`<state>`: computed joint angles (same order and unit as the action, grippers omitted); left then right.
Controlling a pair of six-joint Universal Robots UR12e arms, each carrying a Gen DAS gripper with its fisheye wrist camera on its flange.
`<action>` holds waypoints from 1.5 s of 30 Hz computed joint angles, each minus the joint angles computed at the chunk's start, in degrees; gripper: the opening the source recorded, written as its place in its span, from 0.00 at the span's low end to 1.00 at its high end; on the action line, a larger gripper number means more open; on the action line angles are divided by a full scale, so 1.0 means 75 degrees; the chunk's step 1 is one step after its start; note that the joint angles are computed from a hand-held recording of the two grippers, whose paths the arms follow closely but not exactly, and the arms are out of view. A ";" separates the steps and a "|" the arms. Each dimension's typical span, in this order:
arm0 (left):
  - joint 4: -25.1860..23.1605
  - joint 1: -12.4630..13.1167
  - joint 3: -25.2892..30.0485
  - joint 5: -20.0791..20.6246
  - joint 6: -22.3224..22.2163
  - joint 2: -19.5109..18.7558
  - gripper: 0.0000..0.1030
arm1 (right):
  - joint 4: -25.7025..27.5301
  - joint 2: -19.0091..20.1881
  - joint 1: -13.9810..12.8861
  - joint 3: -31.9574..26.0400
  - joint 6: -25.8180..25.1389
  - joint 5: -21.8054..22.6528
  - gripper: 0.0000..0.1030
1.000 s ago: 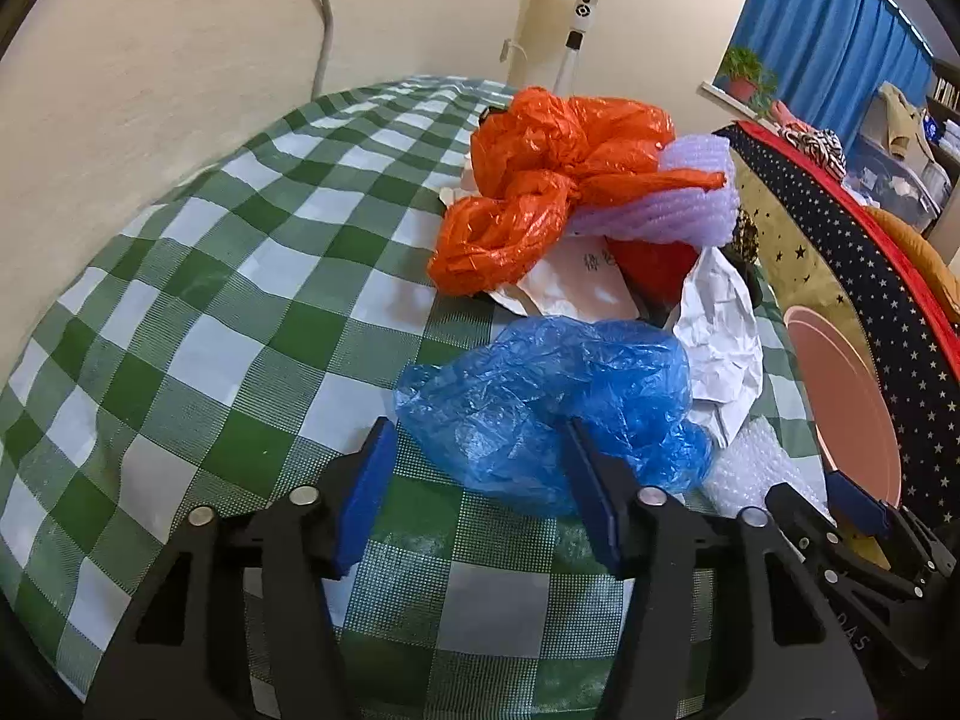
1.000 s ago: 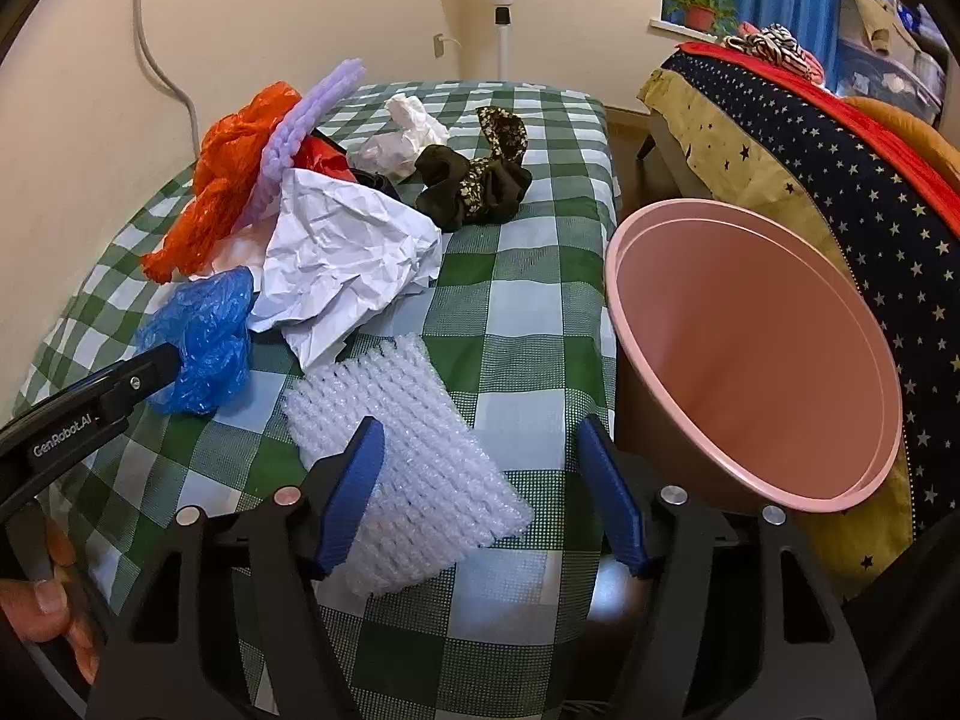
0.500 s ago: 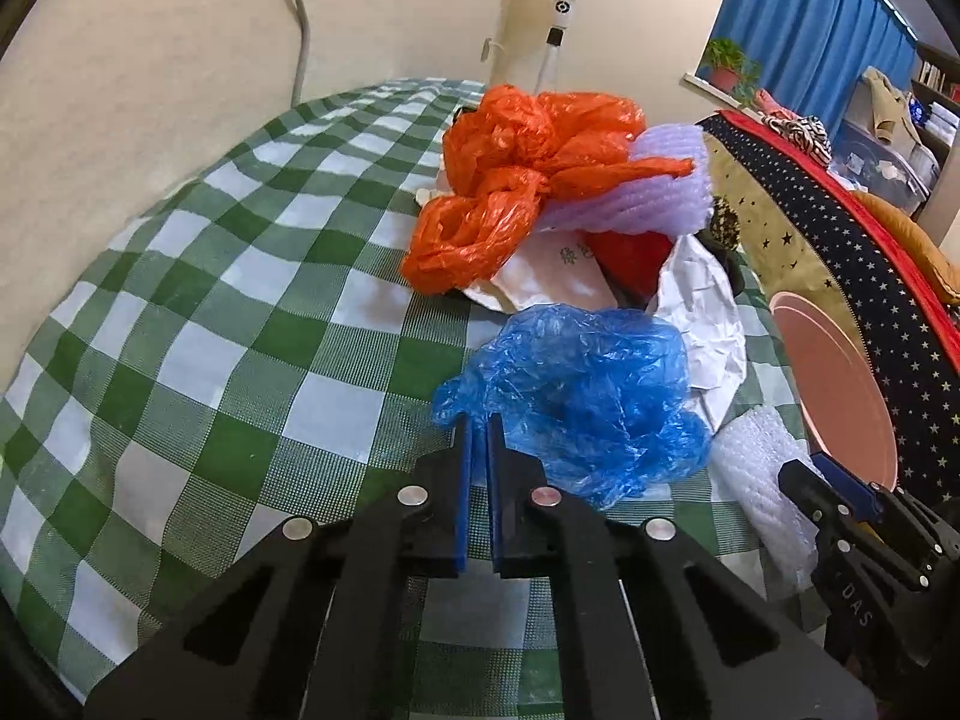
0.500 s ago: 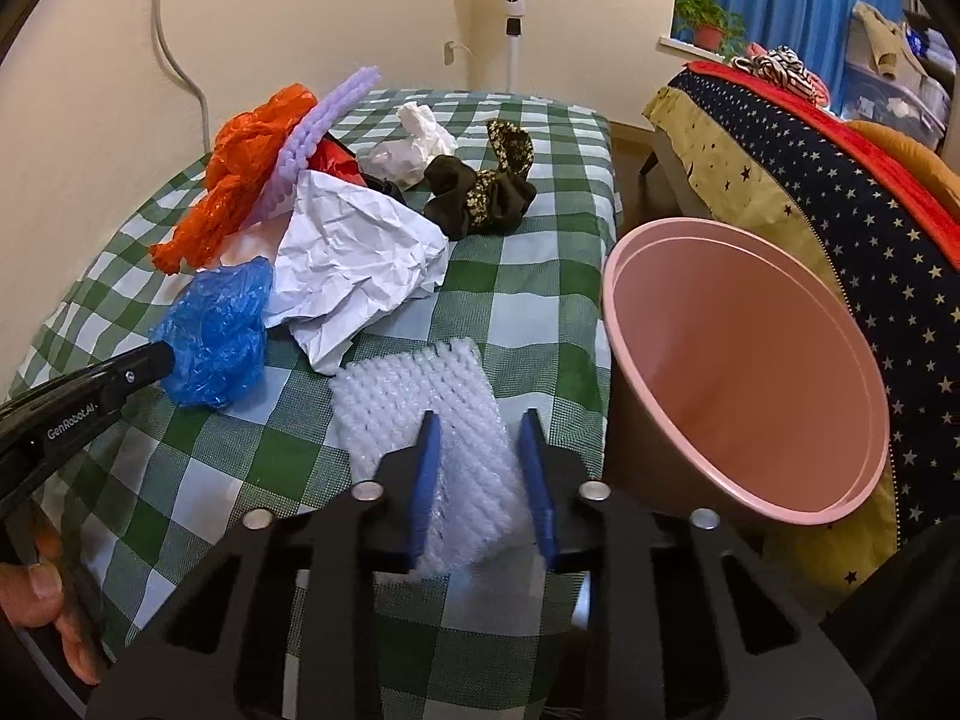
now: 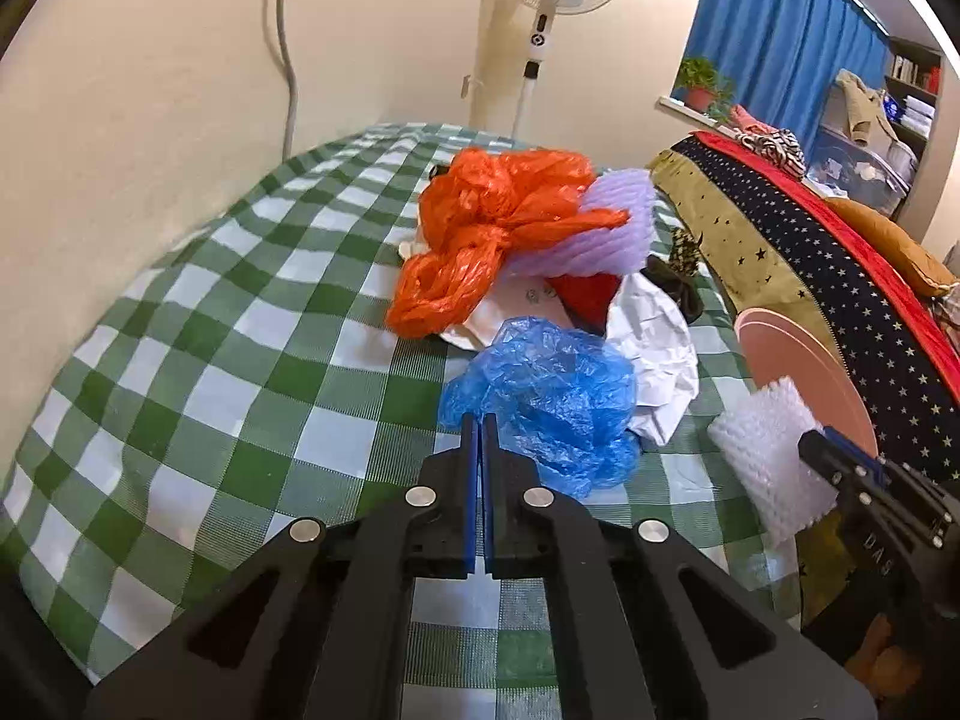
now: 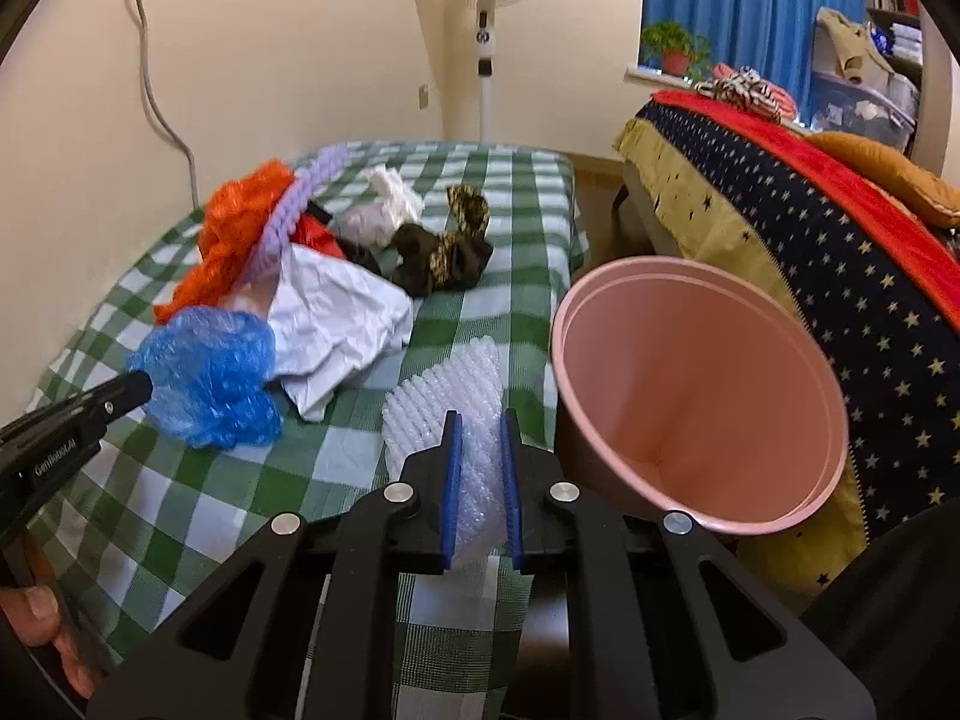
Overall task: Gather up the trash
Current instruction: 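Carry both items over the pink bin and open both tools to drop them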
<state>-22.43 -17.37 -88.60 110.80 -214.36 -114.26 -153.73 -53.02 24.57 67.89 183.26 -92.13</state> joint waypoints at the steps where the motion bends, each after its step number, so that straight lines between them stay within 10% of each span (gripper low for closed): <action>1: 0.0030 -0.0010 0.0001 0.0031 0.0045 0.0002 0.01 | -0.0078 -0.0015 0.0001 0.0017 0.0013 -0.0023 0.13; 21: 0.0880 -0.0371 0.0179 0.0792 0.1664 0.0046 0.01 | -0.1076 -0.0285 -0.0140 0.0126 0.0123 -0.1025 0.13; 45: 0.0701 -0.0475 0.2925 -0.1206 0.2797 -0.1587 0.01 | -0.0680 0.0100 -0.0641 -0.0813 0.0678 -0.2395 0.13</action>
